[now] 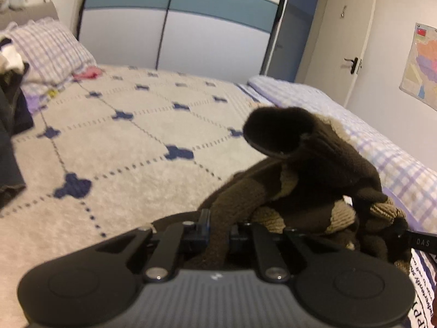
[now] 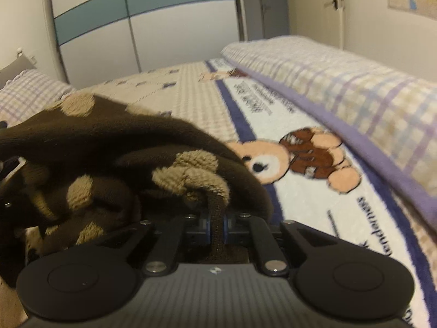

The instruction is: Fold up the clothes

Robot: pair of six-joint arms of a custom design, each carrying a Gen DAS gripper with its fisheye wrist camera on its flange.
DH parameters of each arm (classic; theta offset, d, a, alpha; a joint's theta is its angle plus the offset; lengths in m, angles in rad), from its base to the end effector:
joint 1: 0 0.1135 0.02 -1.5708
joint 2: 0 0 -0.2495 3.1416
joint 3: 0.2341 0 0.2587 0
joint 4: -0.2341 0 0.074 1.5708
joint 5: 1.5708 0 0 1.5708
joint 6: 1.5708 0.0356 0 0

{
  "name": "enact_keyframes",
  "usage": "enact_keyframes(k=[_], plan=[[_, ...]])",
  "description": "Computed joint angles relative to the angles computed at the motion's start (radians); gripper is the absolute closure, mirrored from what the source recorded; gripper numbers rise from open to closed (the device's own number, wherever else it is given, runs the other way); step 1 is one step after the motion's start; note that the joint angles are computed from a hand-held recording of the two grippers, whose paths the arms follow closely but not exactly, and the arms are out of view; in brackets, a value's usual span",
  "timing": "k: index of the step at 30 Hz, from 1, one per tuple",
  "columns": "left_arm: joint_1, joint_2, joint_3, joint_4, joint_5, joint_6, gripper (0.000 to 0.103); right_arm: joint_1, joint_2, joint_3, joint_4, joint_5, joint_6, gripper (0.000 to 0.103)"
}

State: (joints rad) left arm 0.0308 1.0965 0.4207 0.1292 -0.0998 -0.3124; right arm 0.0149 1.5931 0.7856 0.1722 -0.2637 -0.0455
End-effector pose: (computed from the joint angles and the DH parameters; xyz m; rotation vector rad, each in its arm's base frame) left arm 0.2332 0.0107 0.1680 -0.4195 2.0730 -0.0622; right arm 0.3299 0.0142 0.1583 -0.2127 2.1837 0.2734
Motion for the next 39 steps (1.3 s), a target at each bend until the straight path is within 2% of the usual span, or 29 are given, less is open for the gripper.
enact_keyframes(k=[4,7,11,16,19,24,28,30,31,32,33,34,36,39], plan=[[-0.01,-0.184,-0.034,-0.12,-0.086,0.003,0.093,-0.003,-0.058,-0.04,0.04,0.022,0.017,0.095],[0.024,-0.334,-0.042,-0.244,-0.113,0.022,0.093,-0.012,-0.088,-0.055,0.042,0.022,0.025,0.095],[0.139,-0.494,-0.04,-0.382,-0.073,0.064,0.093,-0.029,-0.12,-0.08,0.05,0.019,0.022,0.096],[0.304,-0.601,-0.052,-0.496,-0.008,0.133,0.093,-0.073,-0.167,-0.098,0.021,0.007,0.027,0.096],[0.403,-0.607,-0.062,-0.529,0.038,0.197,0.093,-0.116,-0.17,-0.086,-0.009,-0.007,0.024,0.096],[0.507,-0.529,-0.085,-0.533,0.059,0.287,0.093,-0.15,-0.091,-0.028,-0.096,-0.028,-0.004,0.095],[0.634,-0.406,-0.062,-0.542,0.2,0.309,0.09,-0.146,-0.052,0.001,-0.154,-0.009,-0.042,0.091],[0.676,-0.399,-0.054,-0.568,0.272,0.31,0.083,-0.144,-0.061,-0.003,-0.169,0.0,-0.057,0.087],[0.683,-0.416,-0.055,-0.584,0.297,0.315,0.069,-0.144,-0.069,-0.007,-0.17,0.002,-0.062,0.085],[0.686,-0.435,-0.055,-0.6,0.32,0.32,0.051,-0.146,-0.084,-0.016,-0.171,0.001,-0.068,0.08],[0.682,-0.459,-0.055,-0.612,0.341,0.327,0.043,-0.147,-0.1,-0.026,-0.173,-0.001,-0.073,0.072],[0.679,-0.486,-0.059,-0.62,0.368,0.34,0.032,-0.148,-0.11,-0.032,-0.173,0.001,-0.078,0.069],[0.64,-0.56,-0.072,-0.639,0.384,0.358,0.024,-0.149,-0.124,-0.041,-0.174,0.003,-0.093,0.062],[0.548,-0.656,-0.097,-0.641,0.363,0.385,0.014,-0.151,-0.145,-0.055,-0.187,-0.014,-0.127,0.061]])
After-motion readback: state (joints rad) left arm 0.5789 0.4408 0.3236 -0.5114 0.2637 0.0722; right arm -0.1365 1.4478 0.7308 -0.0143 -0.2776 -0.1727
